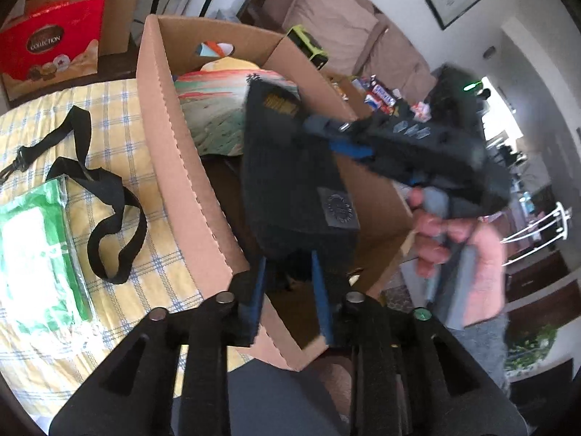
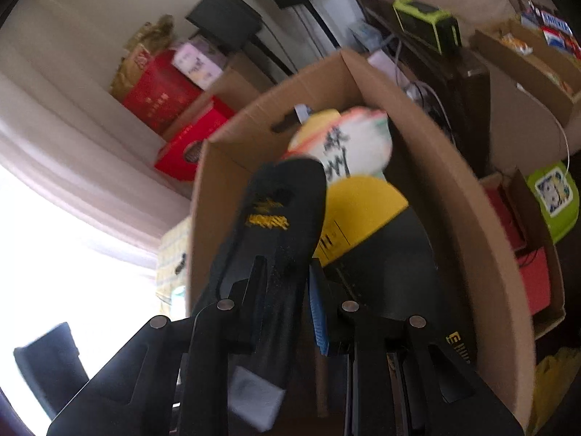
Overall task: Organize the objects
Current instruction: 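Carry the strap bag with the right gripper into the cardboard box, then open the right gripper to release the strap bag in the box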
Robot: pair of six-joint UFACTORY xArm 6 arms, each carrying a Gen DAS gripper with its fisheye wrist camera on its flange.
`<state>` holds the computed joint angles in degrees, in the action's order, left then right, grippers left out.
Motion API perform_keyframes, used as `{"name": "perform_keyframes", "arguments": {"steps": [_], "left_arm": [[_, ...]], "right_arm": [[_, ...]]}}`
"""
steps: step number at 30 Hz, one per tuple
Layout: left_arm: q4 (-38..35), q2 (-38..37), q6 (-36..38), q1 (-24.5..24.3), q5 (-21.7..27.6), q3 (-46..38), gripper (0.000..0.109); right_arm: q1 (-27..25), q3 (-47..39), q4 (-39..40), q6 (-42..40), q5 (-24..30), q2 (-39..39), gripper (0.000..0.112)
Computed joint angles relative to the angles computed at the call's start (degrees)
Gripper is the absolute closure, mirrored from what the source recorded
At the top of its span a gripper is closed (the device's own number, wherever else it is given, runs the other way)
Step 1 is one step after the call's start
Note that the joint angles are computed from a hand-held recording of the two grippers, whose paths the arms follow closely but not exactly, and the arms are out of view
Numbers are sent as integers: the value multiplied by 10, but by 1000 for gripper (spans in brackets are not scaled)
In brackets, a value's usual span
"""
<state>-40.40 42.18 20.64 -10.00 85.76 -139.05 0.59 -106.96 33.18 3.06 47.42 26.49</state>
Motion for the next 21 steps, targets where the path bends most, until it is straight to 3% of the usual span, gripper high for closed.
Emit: {"name": "perform_keyframes", "arguments": {"steps": [3, 7, 11, 16, 18, 21], "left_arm": [[11, -9, -2, 5, -8, 5, 62], [4, 9, -14, 19, 7, -28, 57], [-7, 37, -32, 31, 24, -72, 55], [6, -8, -14, 46, -22, 4, 50], [22, -20, -13, 54, -45, 25, 41], [51, -33, -12, 68, -83, 50, 40]], "right_arm": [[0, 9, 1, 0, -5, 2, 89], [5, 6, -42, 18, -9, 2, 89], [9, 1, -38, 11, -8, 0, 86], [23, -1, -56, 7, -14, -12, 79], [34, 2, -67, 4, -25, -22, 75], [49, -7, -74, -8, -26, -27, 68]]}}
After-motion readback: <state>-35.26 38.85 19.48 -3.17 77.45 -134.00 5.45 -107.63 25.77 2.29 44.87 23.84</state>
